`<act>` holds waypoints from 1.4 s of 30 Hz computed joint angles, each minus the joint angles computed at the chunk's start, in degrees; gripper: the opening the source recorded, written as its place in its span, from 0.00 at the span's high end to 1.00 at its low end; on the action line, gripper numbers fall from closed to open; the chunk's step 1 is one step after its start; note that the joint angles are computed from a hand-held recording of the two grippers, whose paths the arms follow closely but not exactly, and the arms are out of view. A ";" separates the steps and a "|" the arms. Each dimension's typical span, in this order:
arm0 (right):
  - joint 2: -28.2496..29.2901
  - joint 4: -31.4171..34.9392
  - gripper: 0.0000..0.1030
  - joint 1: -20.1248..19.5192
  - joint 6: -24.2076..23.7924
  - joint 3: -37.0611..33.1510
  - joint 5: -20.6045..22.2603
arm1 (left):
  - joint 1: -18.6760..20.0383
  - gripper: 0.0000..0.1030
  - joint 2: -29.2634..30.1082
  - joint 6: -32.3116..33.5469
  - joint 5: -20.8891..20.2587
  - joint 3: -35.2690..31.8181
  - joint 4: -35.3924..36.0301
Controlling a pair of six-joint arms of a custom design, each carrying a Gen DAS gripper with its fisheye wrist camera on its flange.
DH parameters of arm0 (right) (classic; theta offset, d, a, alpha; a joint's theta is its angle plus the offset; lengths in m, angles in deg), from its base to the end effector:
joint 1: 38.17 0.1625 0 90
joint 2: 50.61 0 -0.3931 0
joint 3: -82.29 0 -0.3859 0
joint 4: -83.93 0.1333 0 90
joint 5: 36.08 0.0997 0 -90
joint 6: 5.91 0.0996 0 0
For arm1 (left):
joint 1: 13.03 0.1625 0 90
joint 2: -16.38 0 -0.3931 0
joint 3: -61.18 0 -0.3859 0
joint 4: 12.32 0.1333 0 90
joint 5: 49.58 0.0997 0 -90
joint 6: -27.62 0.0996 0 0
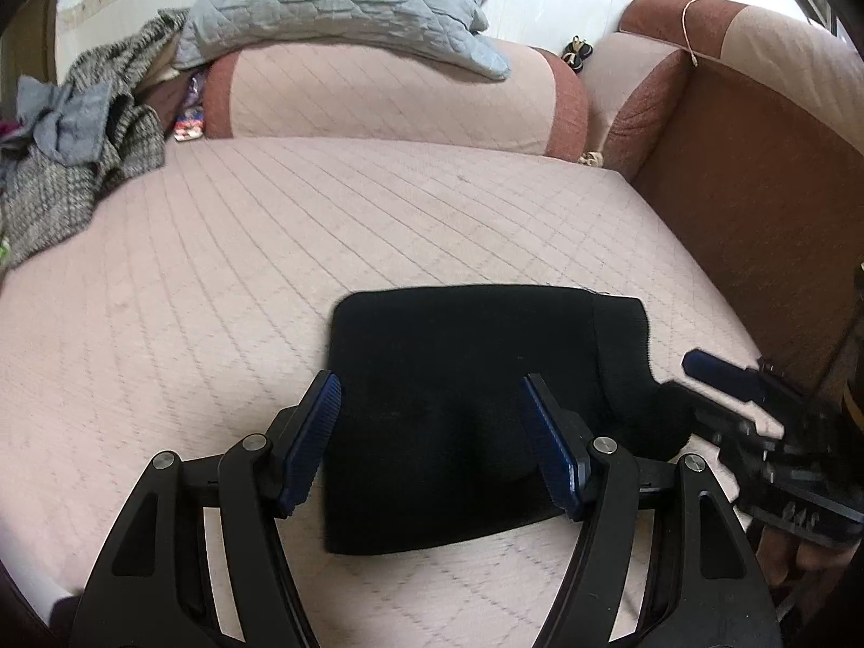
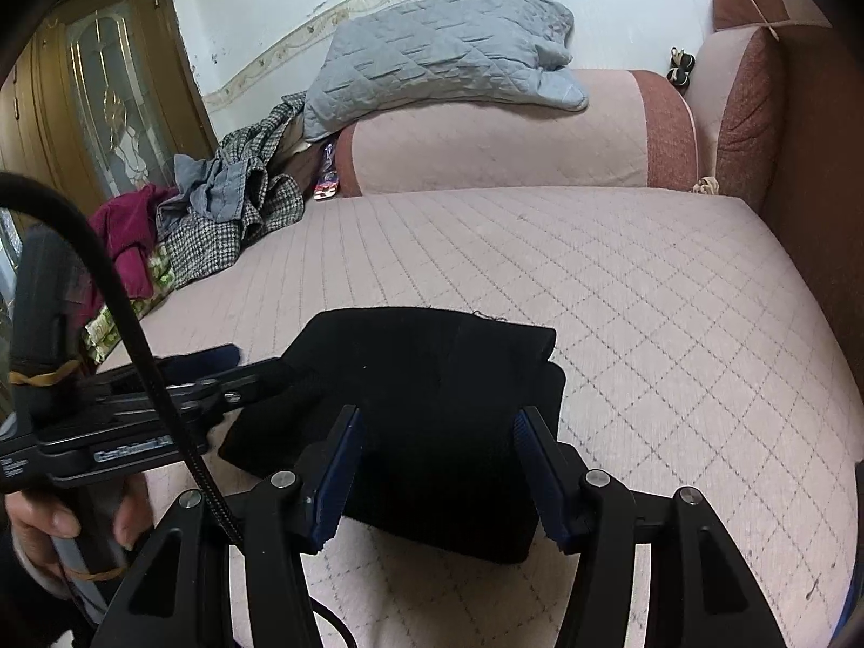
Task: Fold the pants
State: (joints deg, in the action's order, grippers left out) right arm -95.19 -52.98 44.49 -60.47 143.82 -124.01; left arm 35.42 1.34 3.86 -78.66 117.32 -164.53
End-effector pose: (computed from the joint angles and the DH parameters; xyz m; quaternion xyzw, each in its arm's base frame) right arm 0.0355 -0.7963 0.2895 0.3911 -0.8831 0.2306 0.1179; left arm -0.3530 -0.7305 0.0016 0.0393 0.8516 -0.4018 0.3344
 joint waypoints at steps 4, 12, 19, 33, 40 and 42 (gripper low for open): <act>1.06 0.81 0.46 -0.09 1.07 -2.19 0.74 | -0.25 0.33 -1.22 1.24 3.03 2.09 -0.99; 1.22 1.62 0.39 -1.36 3.62 -1.88 1.32 | 1.32 0.33 -2.71 1.89 1.29 6.19 -7.57; 1.44 -0.52 0.35 -2.64 3.83 -0.84 3.15 | 2.21 0.33 -2.65 -3.25 0.11 4.75 -2.21; 1.71 -0.59 0.28 -2.90 4.65 -1.05 3.71 | 2.91 0.33 -3.06 -5.94 -0.81 5.33 -2.22; 3.31 1.32 0.27 -3.40 8.98 -4.15 5.04 | 3.36 0.33 -3.50 -5.54 -2.85 6.58 -5.31; 3.98 2.62 0.26 -3.53 10.25 -5.55 5.40 | 3.40 0.33 -3.35 -5.08 -3.49 6.33 -5.33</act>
